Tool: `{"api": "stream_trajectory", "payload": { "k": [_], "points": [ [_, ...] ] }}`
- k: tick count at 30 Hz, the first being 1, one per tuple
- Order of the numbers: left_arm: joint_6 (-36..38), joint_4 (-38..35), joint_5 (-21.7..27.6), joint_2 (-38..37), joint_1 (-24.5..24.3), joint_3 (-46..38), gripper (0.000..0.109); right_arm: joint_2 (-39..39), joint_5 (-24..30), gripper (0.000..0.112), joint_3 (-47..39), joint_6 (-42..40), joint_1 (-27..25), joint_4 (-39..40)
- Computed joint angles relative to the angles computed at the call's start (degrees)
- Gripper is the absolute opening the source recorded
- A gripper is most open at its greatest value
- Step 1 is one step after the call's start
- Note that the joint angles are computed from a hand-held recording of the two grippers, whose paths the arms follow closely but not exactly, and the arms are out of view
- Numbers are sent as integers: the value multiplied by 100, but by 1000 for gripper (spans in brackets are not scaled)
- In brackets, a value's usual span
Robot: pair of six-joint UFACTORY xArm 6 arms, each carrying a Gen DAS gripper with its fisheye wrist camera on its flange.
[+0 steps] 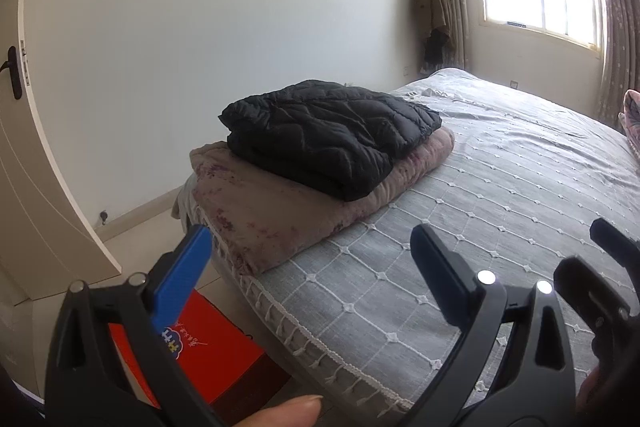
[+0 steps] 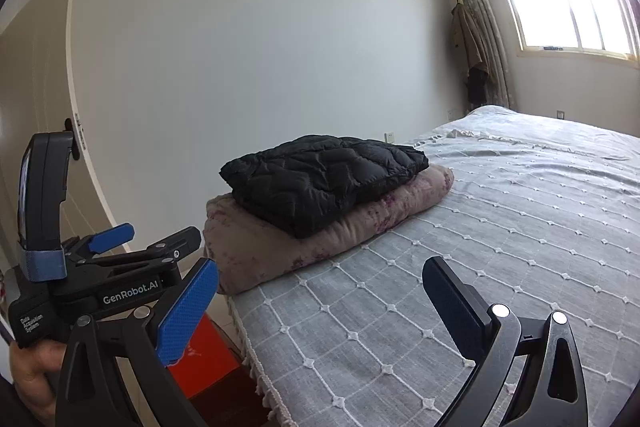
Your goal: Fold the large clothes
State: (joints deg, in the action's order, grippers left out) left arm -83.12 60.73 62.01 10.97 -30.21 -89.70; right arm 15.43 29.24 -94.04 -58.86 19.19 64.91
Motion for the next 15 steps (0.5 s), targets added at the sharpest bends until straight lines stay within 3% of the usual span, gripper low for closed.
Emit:
{"api": "stream_trajectory", "payload": {
  "k": [15],
  "points": [
    [46,-42,-122,65,-22,-68,99,0,-26,103,6,29,-13,22]
  ]
}}
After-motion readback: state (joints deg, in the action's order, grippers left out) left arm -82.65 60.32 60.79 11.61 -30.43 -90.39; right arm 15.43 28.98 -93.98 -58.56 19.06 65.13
